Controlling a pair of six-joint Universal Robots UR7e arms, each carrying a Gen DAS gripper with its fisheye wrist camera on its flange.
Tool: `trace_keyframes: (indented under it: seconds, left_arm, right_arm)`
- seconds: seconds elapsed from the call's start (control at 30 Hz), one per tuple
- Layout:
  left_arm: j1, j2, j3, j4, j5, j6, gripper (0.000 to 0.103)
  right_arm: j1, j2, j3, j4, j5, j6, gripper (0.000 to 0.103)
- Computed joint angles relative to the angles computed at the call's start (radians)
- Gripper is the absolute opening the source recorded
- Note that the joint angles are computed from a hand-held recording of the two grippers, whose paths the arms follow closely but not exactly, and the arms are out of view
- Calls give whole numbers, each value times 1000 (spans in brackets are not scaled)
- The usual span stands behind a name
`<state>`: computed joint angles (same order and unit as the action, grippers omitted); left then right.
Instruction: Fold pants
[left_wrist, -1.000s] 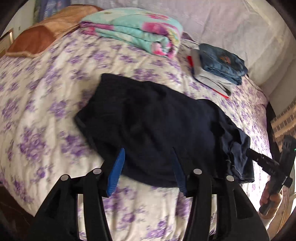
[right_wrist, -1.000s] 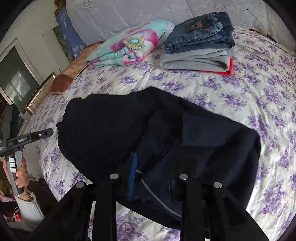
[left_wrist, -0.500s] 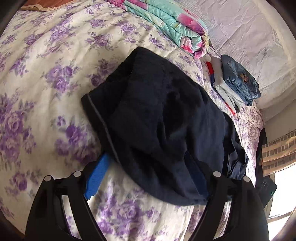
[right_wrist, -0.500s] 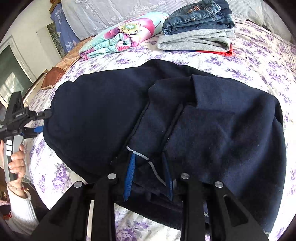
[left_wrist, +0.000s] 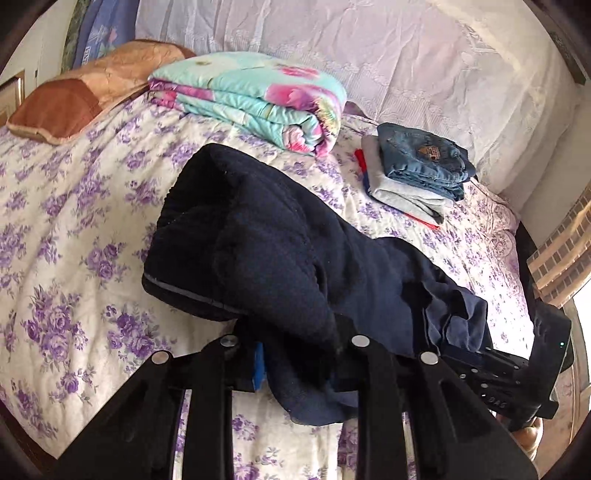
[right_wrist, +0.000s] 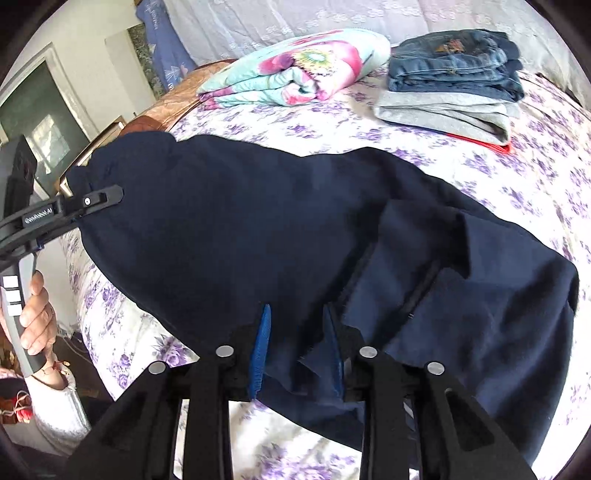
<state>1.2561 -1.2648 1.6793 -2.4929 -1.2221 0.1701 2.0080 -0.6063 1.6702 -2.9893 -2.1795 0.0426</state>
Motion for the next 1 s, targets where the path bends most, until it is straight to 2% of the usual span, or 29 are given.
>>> trace_keyframes:
  seconds: [0.03,0.13,0.2,0.23,0.3,0.37,0.43,0.5,0.67,0.73,0.8,0.9,1.0]
  left_arm:
    - [-9,-4,2,0,-2,6,22]
    - [-28,-8,3,3,3,24,22]
    - [-35,-6,-2,25,-6,27,22]
    - [-42,-4,4,10,6,34,22]
    - [-54,-6,15,-5,19,48,22]
    - [-64,-8,17,-7,17,57,22]
    - [-74,-9,21,-11,21,67,22]
    - [-83,-11,26,-12,28,73,22]
    - [-106,-3,29,-5,61,91,22]
    - [-114,11,16,20,74,93,22]
    - [-133,28,9,48,114,108,22]
    - [-174,40,21,63,157,137,22]
    - [-225,59,50,48,183,178,21]
  right_arm:
    - [-3,18,-25,34,15,-5,9]
    - [-21,70,-96,184,25,31,8]
    - [-16,89,-121,214,-3,18,8]
    - [-17,81,-137,260,7,37,8]
    - [-24,62,-160,263,40,51,9]
    - [-18,72,-215,266,-29,49,10]
    - [-34,84,-281,296,-27,63,9]
    - [-47,118,-363,352,-57,73,9]
    - [-98,198,-503,512,-29,111,9]
    - [-101,188,-492,490,-26,89,9]
    - [-100,118,-405,432,36,99,9]
    - [-55,-24,-193,213,-20,21,9]
    - [-7,-186,48,-18,-112,18,9]
